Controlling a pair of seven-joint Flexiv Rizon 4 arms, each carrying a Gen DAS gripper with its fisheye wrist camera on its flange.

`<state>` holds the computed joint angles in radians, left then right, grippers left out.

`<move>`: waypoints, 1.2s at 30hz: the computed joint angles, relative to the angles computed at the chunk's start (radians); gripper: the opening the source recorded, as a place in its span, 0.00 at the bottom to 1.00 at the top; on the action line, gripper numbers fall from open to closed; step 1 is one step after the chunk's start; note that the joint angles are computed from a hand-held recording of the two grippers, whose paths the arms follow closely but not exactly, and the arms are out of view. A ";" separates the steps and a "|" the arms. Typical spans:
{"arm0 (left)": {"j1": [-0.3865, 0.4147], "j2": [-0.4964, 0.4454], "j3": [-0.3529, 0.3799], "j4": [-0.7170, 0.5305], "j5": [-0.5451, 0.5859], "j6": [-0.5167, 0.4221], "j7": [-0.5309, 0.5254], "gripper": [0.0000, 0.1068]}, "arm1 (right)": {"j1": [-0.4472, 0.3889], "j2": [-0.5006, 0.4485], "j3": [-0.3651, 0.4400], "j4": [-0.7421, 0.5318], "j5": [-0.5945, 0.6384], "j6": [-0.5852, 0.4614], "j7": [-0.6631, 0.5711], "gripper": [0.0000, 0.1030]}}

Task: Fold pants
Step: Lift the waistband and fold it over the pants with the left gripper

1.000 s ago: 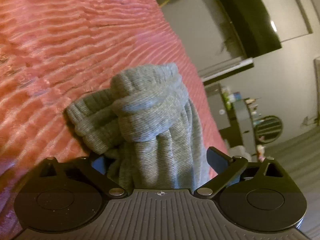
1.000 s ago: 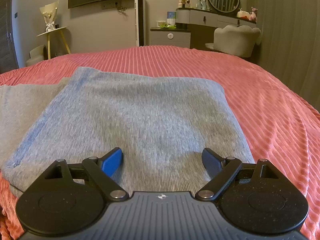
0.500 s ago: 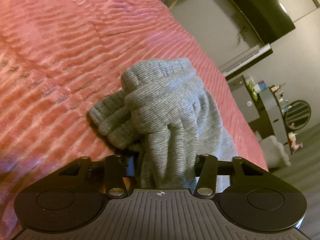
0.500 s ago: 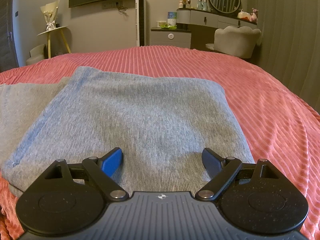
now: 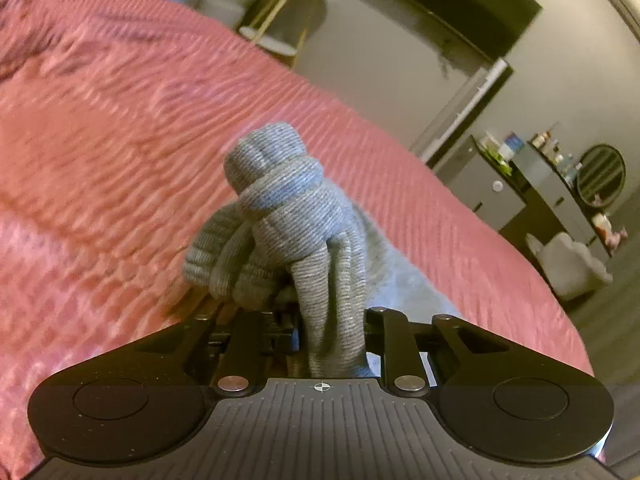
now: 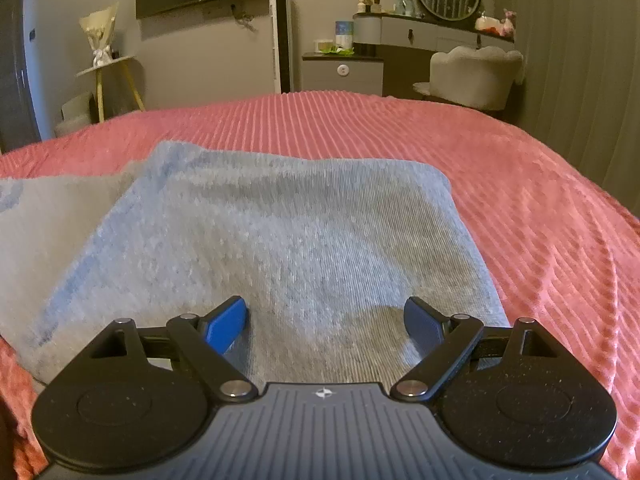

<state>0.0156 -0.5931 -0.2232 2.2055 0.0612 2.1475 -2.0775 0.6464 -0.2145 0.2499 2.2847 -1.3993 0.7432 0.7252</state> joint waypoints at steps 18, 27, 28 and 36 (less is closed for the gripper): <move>-0.047 0.117 0.001 0.040 -0.001 0.007 -0.102 0.19 | -0.058 0.123 0.028 0.089 -0.092 0.017 0.298 0.84; -0.315 0.159 0.093 -0.032 -0.101 0.044 0.155 0.19 | -0.077 0.200 0.049 0.156 -0.094 -0.026 0.487 0.84; -0.351 0.157 0.096 -0.050 -0.103 0.048 0.208 0.19 | -0.075 0.204 0.054 0.158 -0.086 -0.042 0.495 0.84; -0.754 -0.034 0.137 -0.264 -0.268 -0.003 0.720 0.22 | -0.062 0.281 0.094 0.215 -0.014 -0.174 0.608 0.84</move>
<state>-0.7387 -0.6273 -0.0857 1.9419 -0.2066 2.1447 -1.3578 0.5847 0.0667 0.3442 2.4997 -1.4132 0.5696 1.3334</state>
